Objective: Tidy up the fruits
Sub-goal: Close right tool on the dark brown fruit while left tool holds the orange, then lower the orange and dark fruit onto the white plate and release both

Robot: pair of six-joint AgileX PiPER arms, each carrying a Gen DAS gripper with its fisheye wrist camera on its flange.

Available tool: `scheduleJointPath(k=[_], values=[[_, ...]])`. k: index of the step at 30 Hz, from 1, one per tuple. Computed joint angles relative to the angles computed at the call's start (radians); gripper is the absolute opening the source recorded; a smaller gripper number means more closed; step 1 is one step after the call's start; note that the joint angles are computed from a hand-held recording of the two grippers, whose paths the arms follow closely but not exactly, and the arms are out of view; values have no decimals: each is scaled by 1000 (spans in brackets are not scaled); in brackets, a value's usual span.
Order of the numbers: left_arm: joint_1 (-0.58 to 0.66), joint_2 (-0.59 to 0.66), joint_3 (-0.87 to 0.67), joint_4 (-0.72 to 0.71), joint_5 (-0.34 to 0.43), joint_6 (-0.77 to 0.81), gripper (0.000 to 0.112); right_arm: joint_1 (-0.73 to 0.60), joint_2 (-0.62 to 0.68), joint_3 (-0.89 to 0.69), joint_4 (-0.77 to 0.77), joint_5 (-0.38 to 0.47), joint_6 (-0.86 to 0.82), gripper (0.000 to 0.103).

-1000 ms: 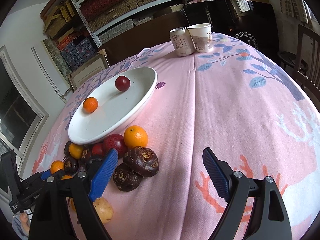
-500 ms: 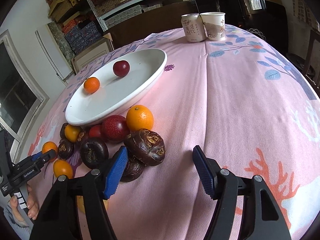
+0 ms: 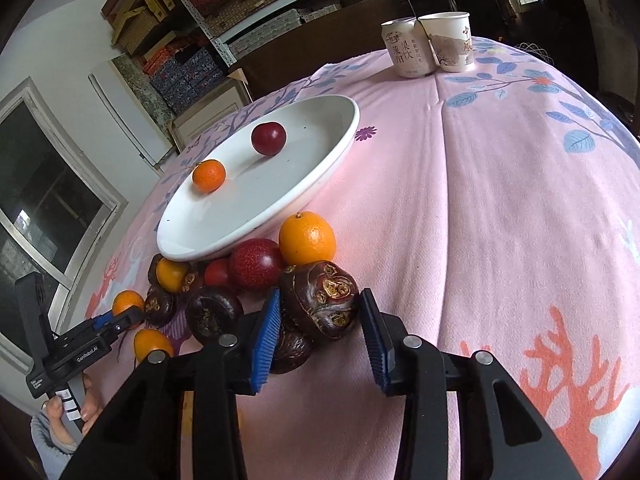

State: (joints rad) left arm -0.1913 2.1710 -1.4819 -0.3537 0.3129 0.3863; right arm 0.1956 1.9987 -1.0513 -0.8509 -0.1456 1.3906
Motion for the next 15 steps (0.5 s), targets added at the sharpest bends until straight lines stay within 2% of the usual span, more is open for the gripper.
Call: scheduleJointPath(k=[2, 6, 9, 11, 13, 15], values=[[-1, -2, 4, -3, -7, 4, 46, -11, -3, 11, -17, -24, 26, 40], [1, -27, 39, -60, -42, 60, 46, -46, -25, 60, 51, -111, -15, 40], [-4, -53, 53, -92, -61, 84, 46, -60, -39, 82, 112, -136, -58, 40], [-18, -56, 21, -88, -38, 82, 46, -58, -54, 88, 159, -140, -97, 40], [-40, -41, -55, -30, 11, 21, 46, -62, -70, 73, 117, -141, -51, 40], [-68, -7, -161, 29, 72, -45, 46, -54, -88, 26, 26, -103, 35, 40]])
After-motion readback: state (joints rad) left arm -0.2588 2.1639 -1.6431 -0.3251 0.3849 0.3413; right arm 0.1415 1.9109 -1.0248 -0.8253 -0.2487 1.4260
